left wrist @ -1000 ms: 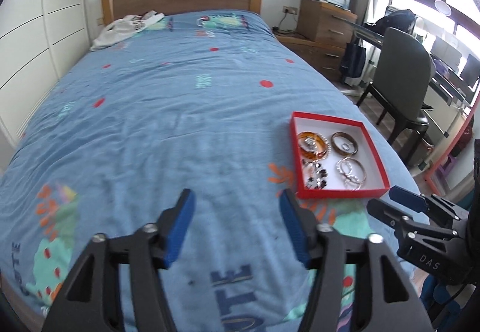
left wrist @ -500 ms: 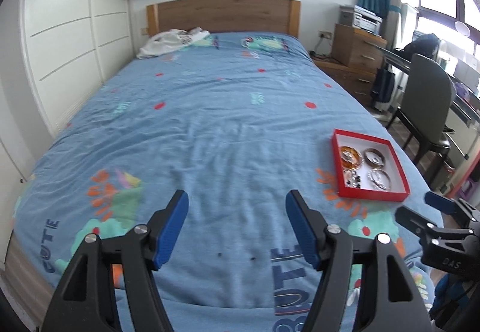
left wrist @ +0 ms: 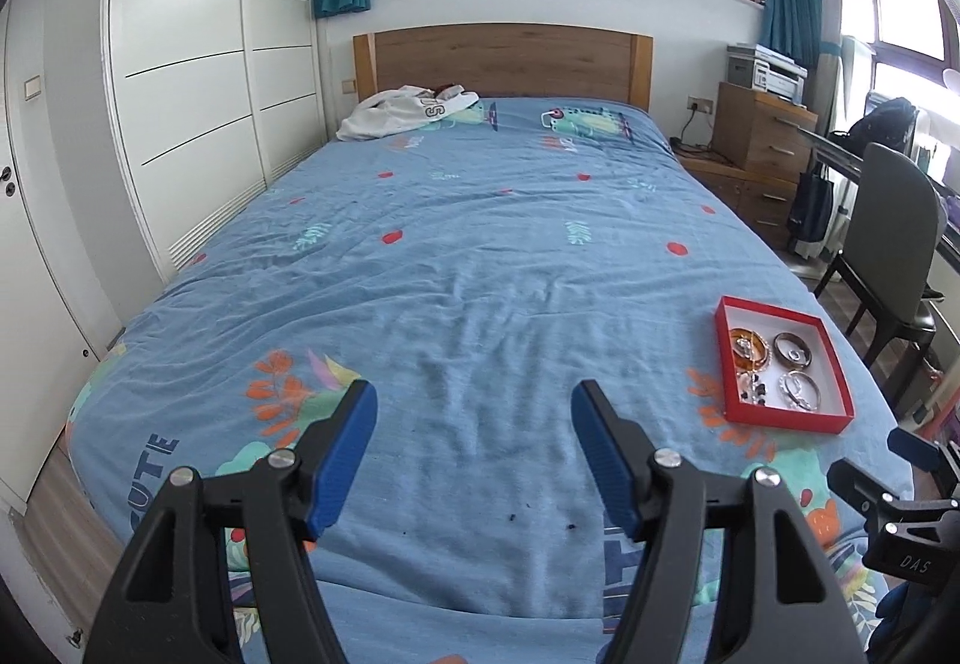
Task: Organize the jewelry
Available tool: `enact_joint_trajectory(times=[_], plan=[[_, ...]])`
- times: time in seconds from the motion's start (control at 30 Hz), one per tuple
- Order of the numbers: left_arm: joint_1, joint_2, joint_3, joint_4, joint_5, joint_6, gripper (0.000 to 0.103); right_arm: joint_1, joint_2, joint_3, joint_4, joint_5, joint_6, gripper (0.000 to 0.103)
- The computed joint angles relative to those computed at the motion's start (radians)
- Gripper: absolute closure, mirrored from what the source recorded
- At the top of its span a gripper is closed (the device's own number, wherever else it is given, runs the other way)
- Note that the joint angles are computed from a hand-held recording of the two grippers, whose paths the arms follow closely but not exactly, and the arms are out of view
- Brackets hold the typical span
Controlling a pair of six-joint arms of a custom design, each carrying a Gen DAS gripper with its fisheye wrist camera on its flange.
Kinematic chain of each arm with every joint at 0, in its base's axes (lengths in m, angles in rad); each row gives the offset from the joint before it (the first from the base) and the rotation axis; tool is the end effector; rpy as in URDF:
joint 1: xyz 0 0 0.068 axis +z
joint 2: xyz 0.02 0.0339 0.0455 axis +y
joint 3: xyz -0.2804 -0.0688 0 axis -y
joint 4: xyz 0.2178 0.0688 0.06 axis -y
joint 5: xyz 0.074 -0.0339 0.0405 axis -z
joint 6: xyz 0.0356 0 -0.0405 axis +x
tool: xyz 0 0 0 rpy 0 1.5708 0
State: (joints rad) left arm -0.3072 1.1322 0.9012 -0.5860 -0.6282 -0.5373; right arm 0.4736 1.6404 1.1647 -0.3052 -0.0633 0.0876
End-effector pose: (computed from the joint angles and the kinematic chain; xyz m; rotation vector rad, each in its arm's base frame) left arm 0.1941 -0.0396 0.3009 -0.5334 2.1524 0.2950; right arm 0.3001 0.1563 0.2697 -0.4866 2.3265 0.3467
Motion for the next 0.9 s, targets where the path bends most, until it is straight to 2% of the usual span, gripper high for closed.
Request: enact_joint_trajectory(times=[0.37,0.9], plan=[[0.033,0.020,-0.053,0.044,0.025,0.005,0.037,-0.010,0.019,-0.028,0.024,0.044,0.003,0.001],[0.012,0.094,-0.096,0.102,0.060,0.005,0.037,-0.055,0.041,-0.064,0.057,0.039,0.008,0.001]])
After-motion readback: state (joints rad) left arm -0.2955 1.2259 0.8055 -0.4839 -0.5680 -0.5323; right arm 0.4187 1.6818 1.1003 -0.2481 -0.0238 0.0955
